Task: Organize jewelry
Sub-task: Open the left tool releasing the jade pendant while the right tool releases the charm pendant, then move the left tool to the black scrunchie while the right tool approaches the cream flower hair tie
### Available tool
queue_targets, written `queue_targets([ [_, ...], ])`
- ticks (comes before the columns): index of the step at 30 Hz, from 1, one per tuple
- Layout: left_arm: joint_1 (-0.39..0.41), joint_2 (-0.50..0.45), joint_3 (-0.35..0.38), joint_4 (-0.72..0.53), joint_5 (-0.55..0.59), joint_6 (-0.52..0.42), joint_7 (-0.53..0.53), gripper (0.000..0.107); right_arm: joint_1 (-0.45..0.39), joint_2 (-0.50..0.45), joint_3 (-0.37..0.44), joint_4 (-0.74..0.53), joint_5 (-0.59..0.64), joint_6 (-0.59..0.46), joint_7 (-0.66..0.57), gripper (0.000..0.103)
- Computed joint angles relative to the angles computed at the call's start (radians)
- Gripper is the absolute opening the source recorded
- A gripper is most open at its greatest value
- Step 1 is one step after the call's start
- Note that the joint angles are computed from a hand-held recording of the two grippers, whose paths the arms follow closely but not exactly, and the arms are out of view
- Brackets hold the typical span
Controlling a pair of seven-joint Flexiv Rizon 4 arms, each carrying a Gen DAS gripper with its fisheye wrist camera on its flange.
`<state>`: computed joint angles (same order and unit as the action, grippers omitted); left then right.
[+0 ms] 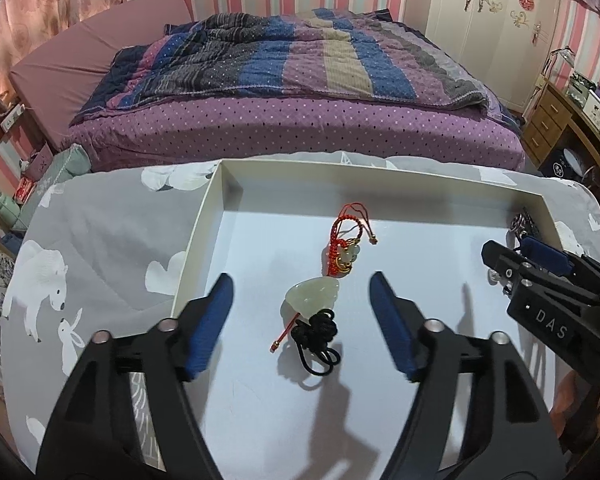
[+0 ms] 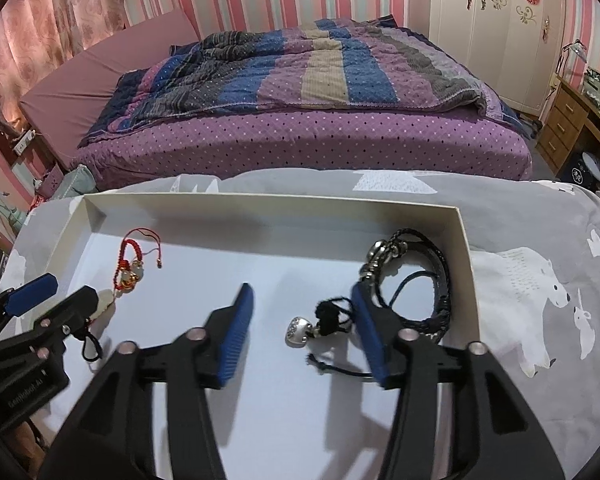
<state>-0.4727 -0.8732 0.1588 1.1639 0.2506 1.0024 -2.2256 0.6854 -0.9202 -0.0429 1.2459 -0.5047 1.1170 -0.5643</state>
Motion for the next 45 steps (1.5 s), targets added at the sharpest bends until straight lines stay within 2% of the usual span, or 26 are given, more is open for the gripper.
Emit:
queue_targets([
  [5, -0.018, 0.055, 0.011, 0.055, 0.018, 0.02, -0.03, 0.09, -0.009, 0.061, 0.021, 0.075, 0.028, 0.034, 0.016, 0.066],
  [6, -0.021, 0.072, 0.013, 0.076, 0.025, 0.032, -0.038, 0.094, -0.007, 0.072, 0.018, 0.092, 0.026, 0.047, 0.023, 0.069],
  [7, -0.027, 0.088, 0.018, 0.094, 0.034, 0.038, -0.046, 0.095, 0.0, 0.096, 0.01, 0.124, 0.018, 0.063, 0.032, 0.079],
  [8, -0.041, 0.112, 0.033, 0.118, 0.051, 0.037, -0.063, 0.095, 0.009, 0.109, -0.002, 0.142, 0.006, 0.068, 0.043, 0.08],
  [10, -0.054, 0.15, 0.044, 0.157, 0.077, 0.031, -0.087, 0.096, 0.031, 0.151, -0.03, 0.193, -0.03, 0.065, 0.073, 0.081],
  [14, -0.057, 0.243, 0.042, 0.265, 0.115, 0.038, -0.139, 0.096, 0.011, 0.204, 0.01, 0.251, -0.037, 0.05, 0.077, 0.083],
  [18, -0.071, 0.34, 0.052, 0.377, 0.191, 0.053, -0.216, 0.1, 0.048, 0.275, -0.031, 0.356, -0.125, 0.046, 0.158, 0.085],
  [27, -0.056, 0.505, -0.002, 0.569, 0.344, 0.023, -0.325, 0.1, 0.07, 0.432, -0.024, 0.563, -0.376, -0.016, 0.34, 0.089],
  [31, -0.035, 0.549, -0.043, 0.625, 0.402, 0.021, -0.335, 0.1, 0.05, 0.488, 0.021, 0.629, -0.455, -0.036, 0.388, 0.09],
  [34, -0.029, 0.581, -0.058, 0.662, 0.464, 0.007, -0.383, 0.1, 0.032, 0.509, 0.064, 0.655, -0.488, -0.062, 0.41, 0.09],
  [36, -0.008, 0.596, -0.071, 0.692, 0.482, 0.03, -0.399, 0.1, 0.022, 0.517, 0.082, 0.671, -0.528, -0.064, 0.451, 0.09],
  [40, 0.024, 0.609, -0.087, 0.721, 0.509, 0.053, -0.412, 0.1, 0.002, 0.52, 0.099, 0.699, -0.625, -0.042, 0.576, 0.09],
  [45, 0.077, 0.587, -0.088, 0.747, 0.477, 0.12, -0.421, 0.1, 0.0, 0.494, 0.118, 0.685, -0.668, -0.071, 0.589, 0.09],
])
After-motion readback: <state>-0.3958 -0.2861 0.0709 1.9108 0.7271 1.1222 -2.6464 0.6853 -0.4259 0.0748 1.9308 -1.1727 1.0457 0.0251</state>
